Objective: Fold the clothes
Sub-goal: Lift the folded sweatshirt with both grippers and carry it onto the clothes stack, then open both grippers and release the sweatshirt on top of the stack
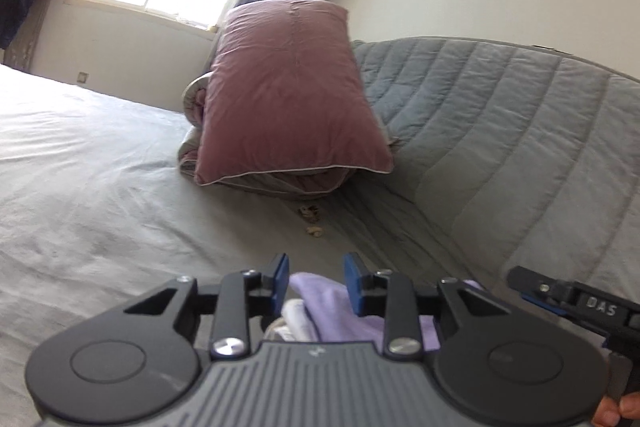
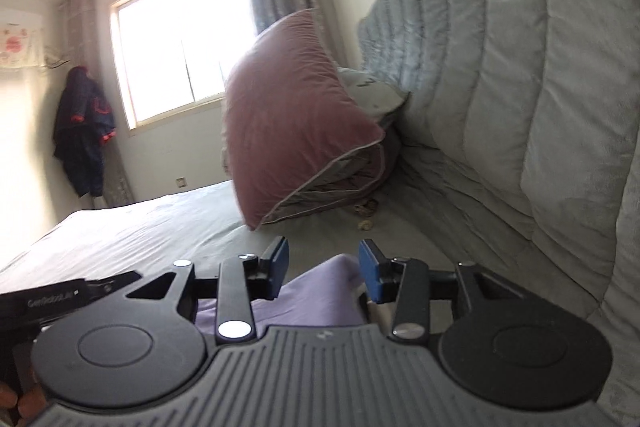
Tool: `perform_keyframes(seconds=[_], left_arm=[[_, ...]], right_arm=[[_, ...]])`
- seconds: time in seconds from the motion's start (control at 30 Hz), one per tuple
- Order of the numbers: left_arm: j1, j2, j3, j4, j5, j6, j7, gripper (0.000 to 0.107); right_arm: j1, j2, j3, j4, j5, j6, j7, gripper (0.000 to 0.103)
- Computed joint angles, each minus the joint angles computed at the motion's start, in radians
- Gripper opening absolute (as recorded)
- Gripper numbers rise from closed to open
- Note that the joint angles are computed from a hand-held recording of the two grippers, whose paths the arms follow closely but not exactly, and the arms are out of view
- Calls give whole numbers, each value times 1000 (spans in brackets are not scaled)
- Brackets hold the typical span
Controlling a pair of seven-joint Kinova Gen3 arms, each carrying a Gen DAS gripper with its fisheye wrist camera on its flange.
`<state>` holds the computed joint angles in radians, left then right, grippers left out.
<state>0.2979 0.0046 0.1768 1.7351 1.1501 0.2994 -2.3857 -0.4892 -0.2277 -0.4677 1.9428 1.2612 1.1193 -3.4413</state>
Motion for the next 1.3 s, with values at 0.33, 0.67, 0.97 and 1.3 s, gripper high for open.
perform_keyframes(seconds=[0.33, 0.67, 0.97, 1.3], left_arm=[[-17, -44, -23, -62, -324, 249, 223, 28], [-15, -150, -26, -132, -693, 480, 527, 55], [-14, -268, -74, -90, -820, 565, 536, 102], [-44, -368, -87, 22, -875, 592, 519, 103]], right_arm=[[-356, 32, 206, -48, -24, 135, -19, 36], [-496, 177, 99, -255, -87, 519, -65, 72], [-441, 362, -226, -463, -90, 865, -301, 103], [-560, 414, -79, -368, -276, 867, -658, 103]])
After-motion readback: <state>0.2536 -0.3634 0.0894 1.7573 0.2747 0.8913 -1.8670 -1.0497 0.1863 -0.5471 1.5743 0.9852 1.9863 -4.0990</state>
